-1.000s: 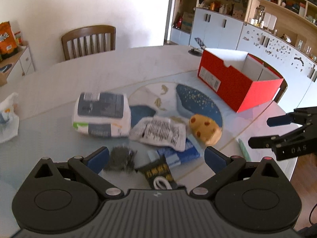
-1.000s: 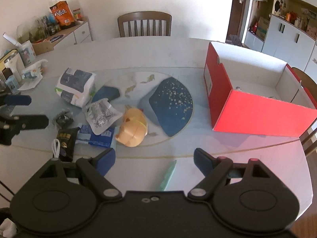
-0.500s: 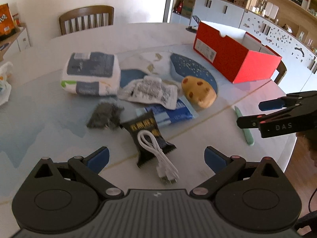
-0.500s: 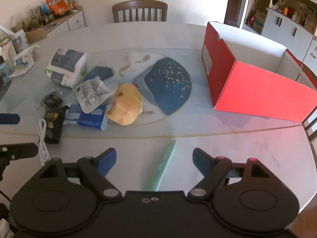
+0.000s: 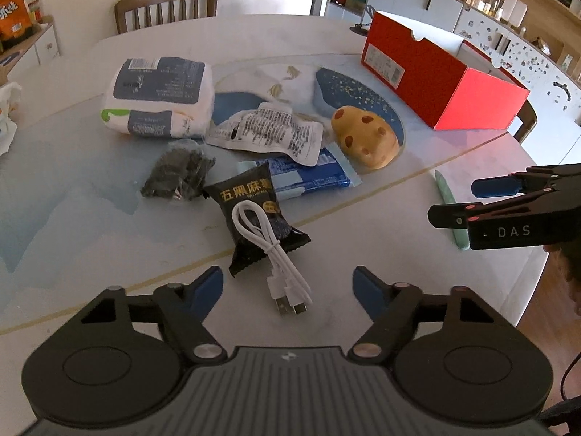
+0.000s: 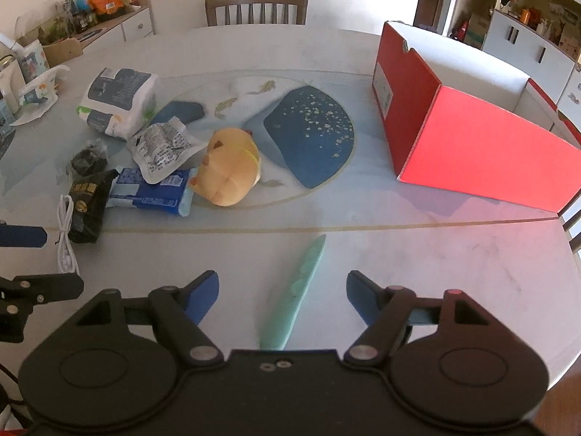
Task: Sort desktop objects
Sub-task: 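Grasp the mint-green knife with the right tool while the left tool grasps the white USB cable, then carry the knife and the cable over the red shoebox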
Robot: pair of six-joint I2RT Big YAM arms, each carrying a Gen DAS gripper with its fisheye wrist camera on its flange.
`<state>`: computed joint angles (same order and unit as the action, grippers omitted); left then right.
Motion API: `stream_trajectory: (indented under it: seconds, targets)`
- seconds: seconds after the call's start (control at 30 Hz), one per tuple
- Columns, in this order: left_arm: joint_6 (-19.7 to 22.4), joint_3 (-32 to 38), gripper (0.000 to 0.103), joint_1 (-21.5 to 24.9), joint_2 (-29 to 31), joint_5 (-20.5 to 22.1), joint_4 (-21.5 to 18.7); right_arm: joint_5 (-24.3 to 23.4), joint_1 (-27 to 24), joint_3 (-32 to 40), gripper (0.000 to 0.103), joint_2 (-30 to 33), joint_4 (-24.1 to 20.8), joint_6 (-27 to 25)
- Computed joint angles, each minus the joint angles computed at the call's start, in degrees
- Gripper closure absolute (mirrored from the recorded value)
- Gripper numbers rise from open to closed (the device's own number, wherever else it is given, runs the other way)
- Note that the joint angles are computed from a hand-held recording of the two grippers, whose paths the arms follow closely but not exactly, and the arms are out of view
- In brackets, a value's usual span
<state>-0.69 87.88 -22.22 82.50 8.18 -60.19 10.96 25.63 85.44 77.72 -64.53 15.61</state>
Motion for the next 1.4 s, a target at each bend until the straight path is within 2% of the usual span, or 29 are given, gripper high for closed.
stream_trajectory:
  seconds: [0.17,0.37,0.5,0.63,0.67,0.9,1.07,1.4]
  targets:
    - [-0.38,0.67,0.037,-0.56,0.94,-1.18,-1.12,0.00,0.10,-0.18,0.032,0.24,0.09,-0.18]
    - [-0.83,1.14,0.049,-0.92,1.53,-1.85,-1.07,0.13,-0.16,-0.41,0.044,0.78,0.16,1.19]
    - [-1.39,1.27,0.065,-1.05,1.56,-1.99,-1.02,-0.03,-0.22,-0.51,0.055,0.95,-0.14,2.21]
    - [-2.38,1.31,0.074,-0.80,1.55,-1.92,-1.13,0.20,-0.05,-0.79,0.059,0.81,0.27,2.68]
    - [-2.65,1.30,0.078,-0.72,1.52,-1.82,-1.24,0.23,0.02,-0.88,0.065,0.73,0.42,2.74]
    - [-3.00,1.33,0.080,-0.44,1.32,-0.99,-1.51,1.59,0.19,-1.21,0.089,0.42,0.54,3.39]
    - [-2.05,1.02,0.080,-0.71,0.61,-0.43,-0.89,2.04,0.28,-1.12,0.093,0.33,0.18,3.28]
    - [-0.99,1.73,0.081,-0.99,0.16,0.88,-0.54,2.18,0.12,-1.18,0.093,-1.11,0.98,3.54]
